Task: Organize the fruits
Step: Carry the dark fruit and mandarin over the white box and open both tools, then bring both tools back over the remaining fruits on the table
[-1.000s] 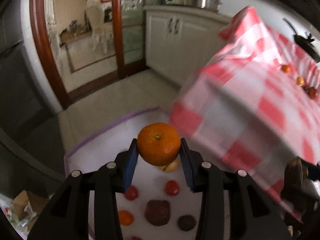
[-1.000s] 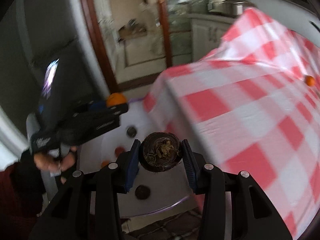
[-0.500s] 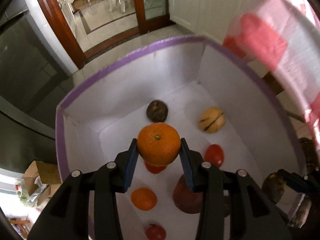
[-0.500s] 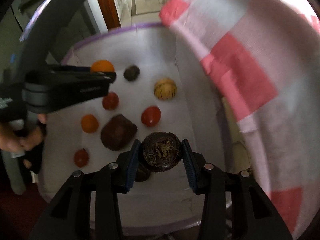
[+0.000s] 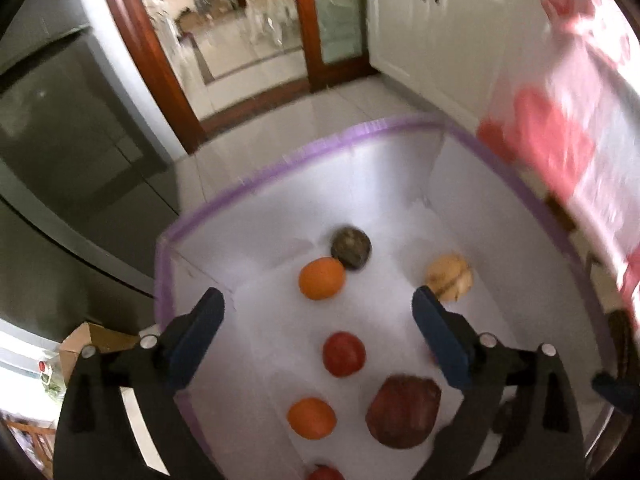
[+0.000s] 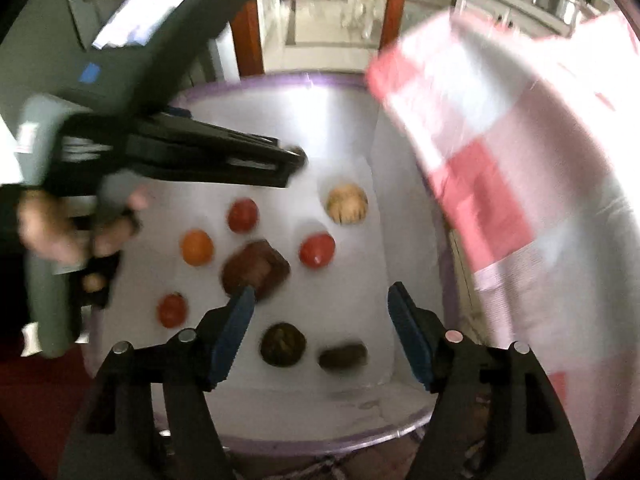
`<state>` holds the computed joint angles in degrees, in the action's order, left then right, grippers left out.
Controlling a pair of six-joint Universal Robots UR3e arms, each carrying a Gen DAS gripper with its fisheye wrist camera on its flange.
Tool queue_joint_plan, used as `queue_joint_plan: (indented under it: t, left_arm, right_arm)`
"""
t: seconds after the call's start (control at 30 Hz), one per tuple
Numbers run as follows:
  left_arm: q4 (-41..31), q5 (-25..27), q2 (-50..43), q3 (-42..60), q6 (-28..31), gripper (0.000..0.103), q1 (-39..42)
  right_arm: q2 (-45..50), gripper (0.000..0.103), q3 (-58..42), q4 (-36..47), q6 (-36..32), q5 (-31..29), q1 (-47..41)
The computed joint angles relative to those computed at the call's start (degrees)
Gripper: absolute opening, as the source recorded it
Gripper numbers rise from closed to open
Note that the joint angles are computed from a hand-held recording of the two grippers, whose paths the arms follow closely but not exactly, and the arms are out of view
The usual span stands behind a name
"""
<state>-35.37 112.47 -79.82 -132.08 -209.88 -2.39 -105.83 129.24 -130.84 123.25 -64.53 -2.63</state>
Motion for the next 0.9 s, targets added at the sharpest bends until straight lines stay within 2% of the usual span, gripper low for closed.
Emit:
queue_joint_plan:
  t: [0.1, 0.13, 0.23, 0.3, 0.33, 0.47, 0.5, 0.57, 0.63, 0.7, 0.77, 0.83, 0.9]
  left_arm:
    - [-3.6, 3.6, 0.7, 3.8, -2.2, 0.1, -1.4]
    - [-5.4, 5.0, 0.6, 5.8, -3.2, 0.101, -2.2]
    - [-10.5, 8.2, -1.8, 13.0, -5.1, 0.101, -6.0]
    - [-12.4, 7.8, -3.4, 17.1, -4.6, 0.101, -7.7]
    - [-13.7, 7.5, -4.5, 20.1, -4.4, 0.101, -9.4]
    - [-15.5, 8.3, -9.2, 30.4, -2.7, 0.101, -14.8]
    - [-15.5, 8.3, -11.1, 33.7, -2.3, 0.101, -16.6]
    - [-15.6, 8.2, -15.2, 40.7, -0.9, 0.101, -20.6]
    - [-15.8, 8.3, -20.7, 48.5, 0.6, 0.101, -24.3]
    - [-17.2, 7.4, -27.5, 58.1, 2.4, 0.101, -27.7]
    - [-18.9, 3.9, -34.4, 68.8, 4.4, 0.101, -30.1]
    - [-21.4, 0.5, -42.3, 80.8, 6.1, 0.101, -31.5]
    - [-20.7, -2.7, -51.0, 92.8, 8.4, 0.101, -32.3]
  right_arm:
    - [-6.1, 0.068, -3.9, 13.6, -4.3, 7.2, -6.3]
    - [-8.2, 0.069, -6.5, 20.6, -6.7, 10.3, -9.6]
    - [-12.9, 0.074, -12.1, 35.4, -13.0, 17.1, -18.5]
    - [-15.2, 0.074, -16.7, 47.2, -19.5, 20.7, -25.1]
    - [-16.3, 0.076, -20.0, 55.3, -24.4, 23.0, -29.7]
    - [-17.2, 0.083, -30.3, 78.9, -41.4, 28.5, -45.5]
    - [-16.7, 0.083, -31.6, 80.8, -43.1, 29.6, -48.0]
    - [-15.3, 0.084, -32.3, 80.4, -43.9, 31.0, -53.7]
    - [-13.6, 0.085, -30.9, 73.8, -38.8, 31.3, -56.2]
    - [-10.4, 0.085, -28.3, 61.2, -28.2, 31.1, -58.1]
    - [-6.8, 0.085, -25.2, 46.2, -15.7, 30.3, -59.3]
    - [-2.1, 0.086, -25.7, 37.4, -7.2, 29.7, -60.9]
    - [3.5, 0.086, -26.5, 27.4, 2.6, 28.7, -62.0]
